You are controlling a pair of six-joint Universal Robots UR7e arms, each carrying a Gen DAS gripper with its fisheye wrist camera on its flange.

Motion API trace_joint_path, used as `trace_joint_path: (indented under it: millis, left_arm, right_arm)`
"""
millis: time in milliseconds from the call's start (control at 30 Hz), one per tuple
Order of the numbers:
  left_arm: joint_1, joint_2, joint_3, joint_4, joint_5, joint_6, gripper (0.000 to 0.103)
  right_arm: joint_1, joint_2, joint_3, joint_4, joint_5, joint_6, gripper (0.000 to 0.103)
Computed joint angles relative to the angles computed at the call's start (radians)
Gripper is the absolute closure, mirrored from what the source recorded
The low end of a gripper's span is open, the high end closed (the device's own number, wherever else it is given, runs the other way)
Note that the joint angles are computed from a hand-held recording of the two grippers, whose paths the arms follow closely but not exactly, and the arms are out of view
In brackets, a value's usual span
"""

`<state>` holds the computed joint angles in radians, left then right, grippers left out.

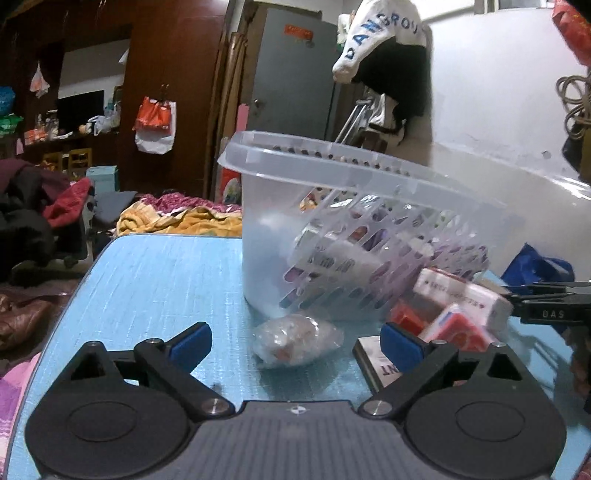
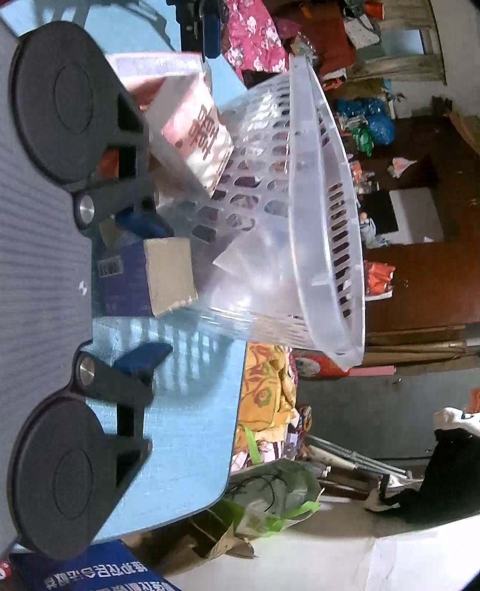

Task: Organize objects
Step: 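Grasp the clear bagged item with the left gripper while the right grasps the blue-white box, then carry both items over the basket and open both grippers to release them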

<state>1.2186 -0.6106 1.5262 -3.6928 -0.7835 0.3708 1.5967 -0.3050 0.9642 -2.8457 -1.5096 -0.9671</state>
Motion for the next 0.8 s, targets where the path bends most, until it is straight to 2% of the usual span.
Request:
trace_joint_path:
  millis: [133,200,233,267,300,333,433,500,600,700,800]
  left_arm:
    - [0.004,0.03,-0.061,0.06,0.049,-0.018,0.004]
    - [0.004,0.04,-0.08,0.08,0.067,-0.022,0.005]
    - [0.003,0.041,-0.082,0.081,0.071,-0.022,0.009]
    - [0.003,0.041,-0.084,0.089,0.074,-0.022,0.015]
    - [0.004,0.039,-0.085,0.106,0.075,-0.03,0.04]
    - [0.006,0.036,-0.085,0.121,0.073,-0.046,0.043]
    - [0.006,0.037,-0.078,0.09,0.056,-0.032,0.044]
    - [0.005,0.036,-0.053,0.014,0.007,0.001,0.044]
    - [0.005,0.026,-0.016,-0.041,-0.031,-0.002,0.044]
    - [0.014,0.011,0.006,-0.046,-0.068,-0.032,0.044]
    - [0.017,0.005,0.029,-0.095,-0.108,-0.021,0.044]
  right_arm:
    - [-0.001,-0.011,0.066,-0.137,-0.013,-0.036,0.059]
    - [-0.006,-0.013,0.077,-0.16,-0.003,-0.031,0.059]
    - [-0.007,-0.014,0.078,-0.162,0.007,-0.023,0.059]
    - [-0.008,-0.014,0.081,-0.177,0.017,-0.021,0.059]
    - [-0.007,-0.013,0.084,-0.191,0.016,-0.025,0.059]
    - [-0.006,-0.011,0.084,-0.199,0.017,-0.029,0.059]
    - [-0.006,-0.006,0.08,-0.211,0.025,-0.032,0.059]
    - [-0.008,-0.012,0.087,-0.208,0.034,-0.024,0.059]
    - [-0.014,-0.015,0.069,-0.155,0.053,0.006,0.059]
    - [-0.012,-0.005,0.033,-0.103,0.039,0.018,0.059]
    - [-0.009,-0.001,0.034,-0.131,0.022,0.003,0.059]
